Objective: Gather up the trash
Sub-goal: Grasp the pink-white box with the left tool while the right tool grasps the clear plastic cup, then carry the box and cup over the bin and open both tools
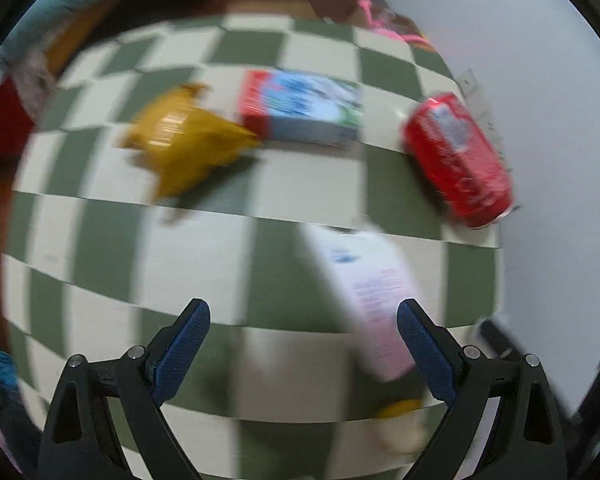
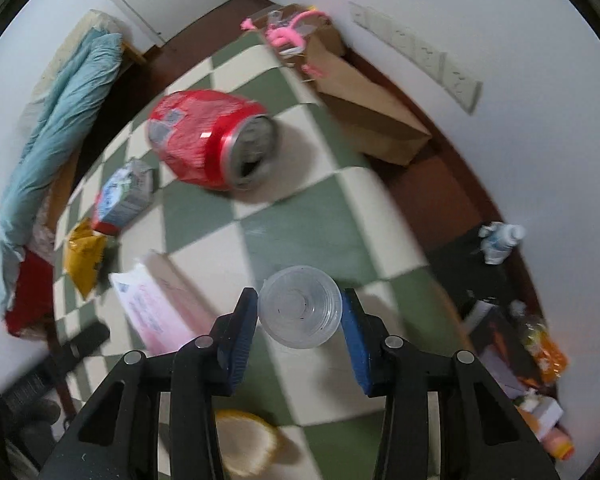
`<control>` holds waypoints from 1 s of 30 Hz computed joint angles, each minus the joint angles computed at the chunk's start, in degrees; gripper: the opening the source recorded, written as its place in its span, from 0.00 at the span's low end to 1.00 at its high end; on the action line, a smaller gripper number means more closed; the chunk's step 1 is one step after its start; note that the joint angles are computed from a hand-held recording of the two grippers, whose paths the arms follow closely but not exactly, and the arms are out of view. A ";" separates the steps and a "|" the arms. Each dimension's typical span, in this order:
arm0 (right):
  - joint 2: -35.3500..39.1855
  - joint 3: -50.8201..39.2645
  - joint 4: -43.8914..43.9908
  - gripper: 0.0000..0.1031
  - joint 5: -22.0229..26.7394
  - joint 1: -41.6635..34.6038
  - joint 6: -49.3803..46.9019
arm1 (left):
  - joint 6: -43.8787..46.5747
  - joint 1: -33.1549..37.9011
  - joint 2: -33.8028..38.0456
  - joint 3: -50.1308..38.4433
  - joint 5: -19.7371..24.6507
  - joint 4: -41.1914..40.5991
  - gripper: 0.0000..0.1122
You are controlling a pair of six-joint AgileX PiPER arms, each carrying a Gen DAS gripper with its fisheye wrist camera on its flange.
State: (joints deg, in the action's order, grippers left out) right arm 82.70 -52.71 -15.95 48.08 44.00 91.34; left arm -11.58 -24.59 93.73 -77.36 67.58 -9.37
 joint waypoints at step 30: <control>4.38 -6.13 0.53 0.43 8.58 4.50 -6.14 | 8.58 -2.44 -9.20 14.17 -10.23 7.73 0.43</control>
